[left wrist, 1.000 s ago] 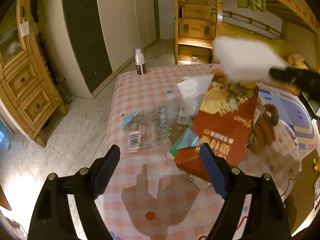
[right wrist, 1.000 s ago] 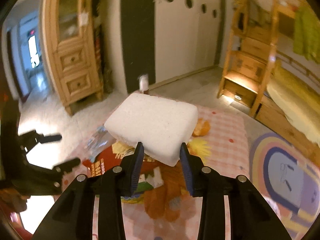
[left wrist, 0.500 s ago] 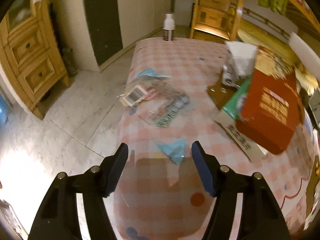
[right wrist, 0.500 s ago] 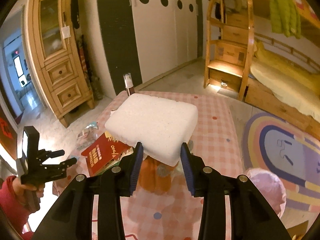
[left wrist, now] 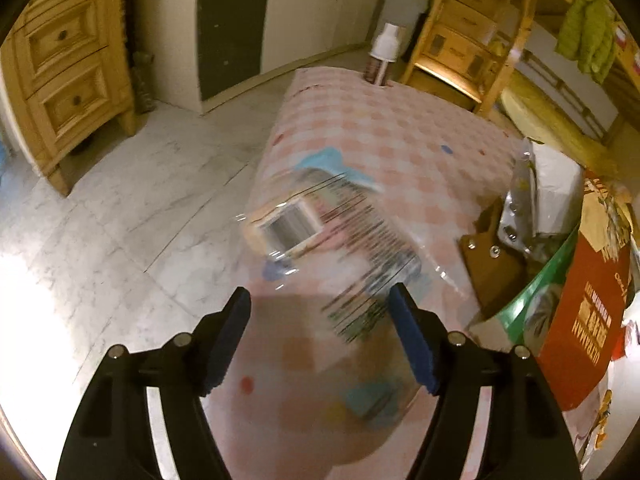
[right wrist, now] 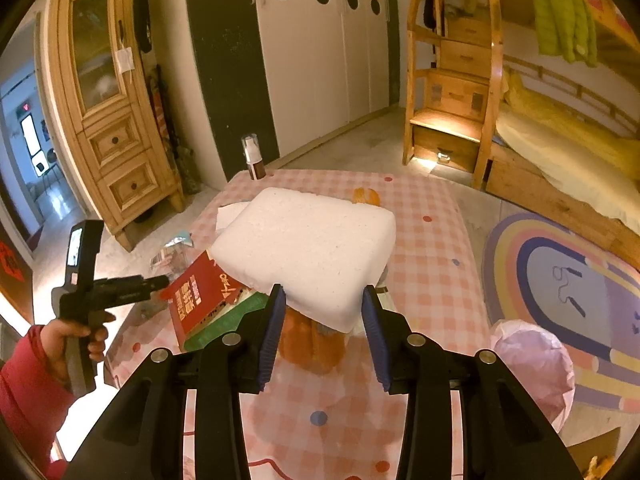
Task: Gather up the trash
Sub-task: 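Grasp the clear plastic bag with the left tool while the right tool holds the foam block, then carry both items over the pink trash bin and open both tools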
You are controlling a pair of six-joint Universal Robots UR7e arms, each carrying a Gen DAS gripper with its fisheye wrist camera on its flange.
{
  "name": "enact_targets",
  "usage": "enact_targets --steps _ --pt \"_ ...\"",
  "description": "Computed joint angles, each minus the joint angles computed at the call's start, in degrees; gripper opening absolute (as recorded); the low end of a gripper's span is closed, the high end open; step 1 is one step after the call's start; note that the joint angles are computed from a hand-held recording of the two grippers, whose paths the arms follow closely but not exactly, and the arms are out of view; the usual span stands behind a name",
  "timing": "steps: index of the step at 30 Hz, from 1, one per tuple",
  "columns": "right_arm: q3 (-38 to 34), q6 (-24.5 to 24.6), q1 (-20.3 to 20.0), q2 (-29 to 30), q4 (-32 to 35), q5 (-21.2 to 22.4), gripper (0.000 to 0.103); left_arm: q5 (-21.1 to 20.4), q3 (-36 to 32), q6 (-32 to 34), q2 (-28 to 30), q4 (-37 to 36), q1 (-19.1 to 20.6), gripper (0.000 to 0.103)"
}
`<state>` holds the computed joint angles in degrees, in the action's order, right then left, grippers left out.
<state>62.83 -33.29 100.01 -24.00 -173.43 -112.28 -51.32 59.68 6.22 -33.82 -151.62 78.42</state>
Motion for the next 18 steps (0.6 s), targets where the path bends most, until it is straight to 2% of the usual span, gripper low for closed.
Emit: enact_targets --steps 1,3,5,6,7,11,18 --pt "0.1 0.3 -0.1 -0.1 0.0 0.0 0.04 0.1 -0.4 0.9 0.5 -0.9 -0.1 0.064" --pt "0.3 0.6 -0.1 -0.2 0.0 -0.2 0.04 1.8 -0.8 3.5 1.5 -3.4 -0.7 0.048" --pt "0.8 0.7 -0.1 -0.5 -0.3 -0.2 0.04 1.7 -0.2 4.9 1.4 -5.1 -1.0 0.025" --pt "1.0 0.8 -0.1 -0.6 -0.4 -0.2 0.04 1.4 0.4 5.6 1.1 -6.3 -1.3 0.022" --pt "1.5 0.8 -0.2 -0.9 -0.7 -0.1 0.04 1.5 0.8 6.3 1.0 -7.5 -1.5 0.014" --pt "2.7 1.5 -0.4 -1.8 -1.8 0.7 0.04 0.0 5.4 10.7 -1.6 -14.7 -3.2 0.002" --pt "6.3 4.2 -1.3 -4.6 -5.5 2.3 0.04 1.3 15.0 17.9 -8.1 -27.5 -9.5 0.0"
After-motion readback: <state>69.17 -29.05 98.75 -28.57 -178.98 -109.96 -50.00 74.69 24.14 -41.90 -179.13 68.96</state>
